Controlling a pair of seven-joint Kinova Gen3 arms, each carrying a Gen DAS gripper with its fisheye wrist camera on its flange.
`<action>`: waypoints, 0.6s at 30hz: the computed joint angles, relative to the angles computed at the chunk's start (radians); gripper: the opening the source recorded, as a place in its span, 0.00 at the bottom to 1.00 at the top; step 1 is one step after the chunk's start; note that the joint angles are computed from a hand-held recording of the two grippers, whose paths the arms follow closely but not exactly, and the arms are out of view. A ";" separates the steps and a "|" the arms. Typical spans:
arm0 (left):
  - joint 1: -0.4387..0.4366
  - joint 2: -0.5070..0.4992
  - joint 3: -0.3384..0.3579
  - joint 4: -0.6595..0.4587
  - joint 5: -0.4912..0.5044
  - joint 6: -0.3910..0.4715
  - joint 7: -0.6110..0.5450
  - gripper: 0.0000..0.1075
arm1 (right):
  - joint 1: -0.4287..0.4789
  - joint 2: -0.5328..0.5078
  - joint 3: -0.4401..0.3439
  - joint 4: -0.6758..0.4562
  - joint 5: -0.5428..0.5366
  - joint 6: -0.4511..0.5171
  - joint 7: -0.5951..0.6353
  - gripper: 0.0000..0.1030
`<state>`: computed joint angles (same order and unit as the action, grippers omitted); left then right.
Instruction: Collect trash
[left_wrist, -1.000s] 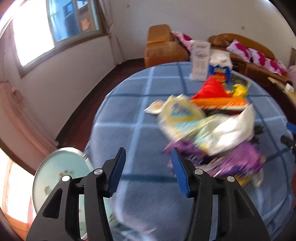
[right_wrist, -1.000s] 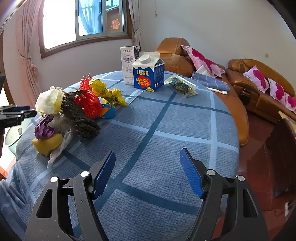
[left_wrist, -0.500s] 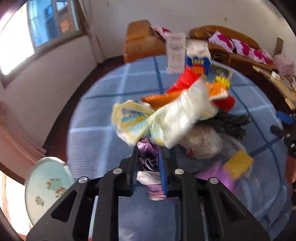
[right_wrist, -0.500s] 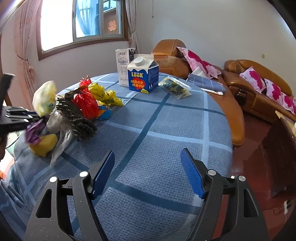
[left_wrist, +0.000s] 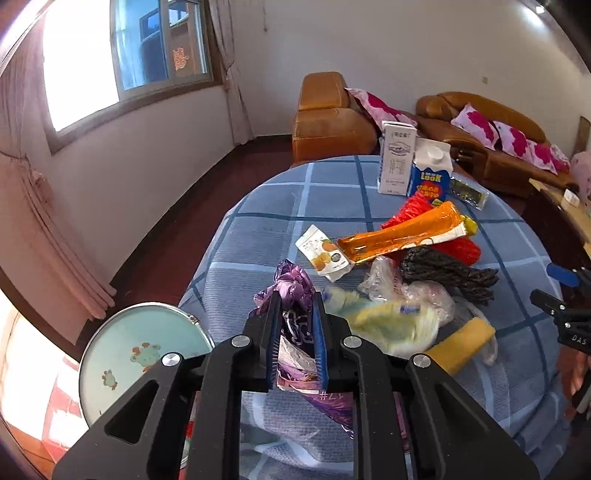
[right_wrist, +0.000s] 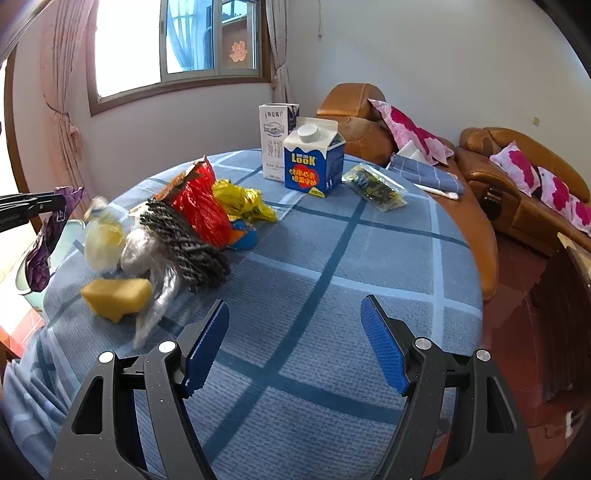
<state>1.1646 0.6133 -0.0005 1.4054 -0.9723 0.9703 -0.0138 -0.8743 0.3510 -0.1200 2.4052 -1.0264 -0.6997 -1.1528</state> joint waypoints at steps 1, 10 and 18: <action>-0.003 0.000 -0.001 0.006 0.003 -0.004 0.009 0.15 | 0.006 0.001 -0.001 -0.008 0.009 0.011 0.000 0.71; 0.003 0.030 -0.021 -0.007 0.052 0.052 0.065 0.54 | -0.009 0.016 0.000 -0.022 0.008 0.019 0.011 0.71; 0.054 0.027 0.043 0.028 0.058 0.145 0.057 0.67 | 0.005 0.027 -0.002 -0.002 0.074 0.011 -0.066 0.71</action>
